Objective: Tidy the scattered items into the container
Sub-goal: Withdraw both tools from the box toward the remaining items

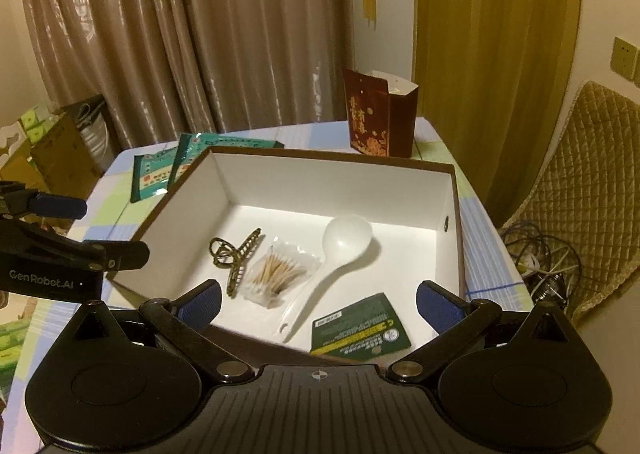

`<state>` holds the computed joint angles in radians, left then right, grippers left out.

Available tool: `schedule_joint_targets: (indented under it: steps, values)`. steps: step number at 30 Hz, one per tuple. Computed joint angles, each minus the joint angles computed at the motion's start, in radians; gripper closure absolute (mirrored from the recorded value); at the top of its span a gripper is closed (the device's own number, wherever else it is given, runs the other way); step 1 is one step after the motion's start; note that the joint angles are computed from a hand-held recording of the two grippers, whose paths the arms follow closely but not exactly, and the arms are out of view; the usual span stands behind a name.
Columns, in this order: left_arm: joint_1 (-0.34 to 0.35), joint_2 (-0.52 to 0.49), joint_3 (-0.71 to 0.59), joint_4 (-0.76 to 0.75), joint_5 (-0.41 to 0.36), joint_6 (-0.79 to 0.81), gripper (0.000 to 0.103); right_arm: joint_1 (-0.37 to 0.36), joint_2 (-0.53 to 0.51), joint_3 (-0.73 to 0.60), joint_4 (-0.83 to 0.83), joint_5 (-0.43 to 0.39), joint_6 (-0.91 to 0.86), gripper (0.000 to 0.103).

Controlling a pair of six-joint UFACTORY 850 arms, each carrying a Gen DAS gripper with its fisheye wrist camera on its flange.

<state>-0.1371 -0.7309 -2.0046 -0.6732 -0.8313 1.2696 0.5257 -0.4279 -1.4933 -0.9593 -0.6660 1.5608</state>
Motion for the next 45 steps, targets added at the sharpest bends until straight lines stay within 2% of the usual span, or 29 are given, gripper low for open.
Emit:
schedule_joint_targets:
  steps: [8,20,32,45]
  values:
    - [0.048,0.093,0.136,-0.075,0.043,0.100,0.011,0.054,0.031,0.035,-0.039,-0.030,0.059,0.002]
    - [0.116,0.171,0.239,-0.159,0.009,0.177,0.011,0.111,0.049,0.061,-0.050,-0.059,0.098,0.002]
    - [0.151,0.231,0.341,-0.169,0.016,0.233,0.011,0.150,0.071,0.108,-0.028,-0.075,0.142,0.002]
    - [0.173,0.251,0.388,-0.135,0.008,0.237,0.011,0.177,0.076,0.130,0.033,-0.083,0.144,0.002]
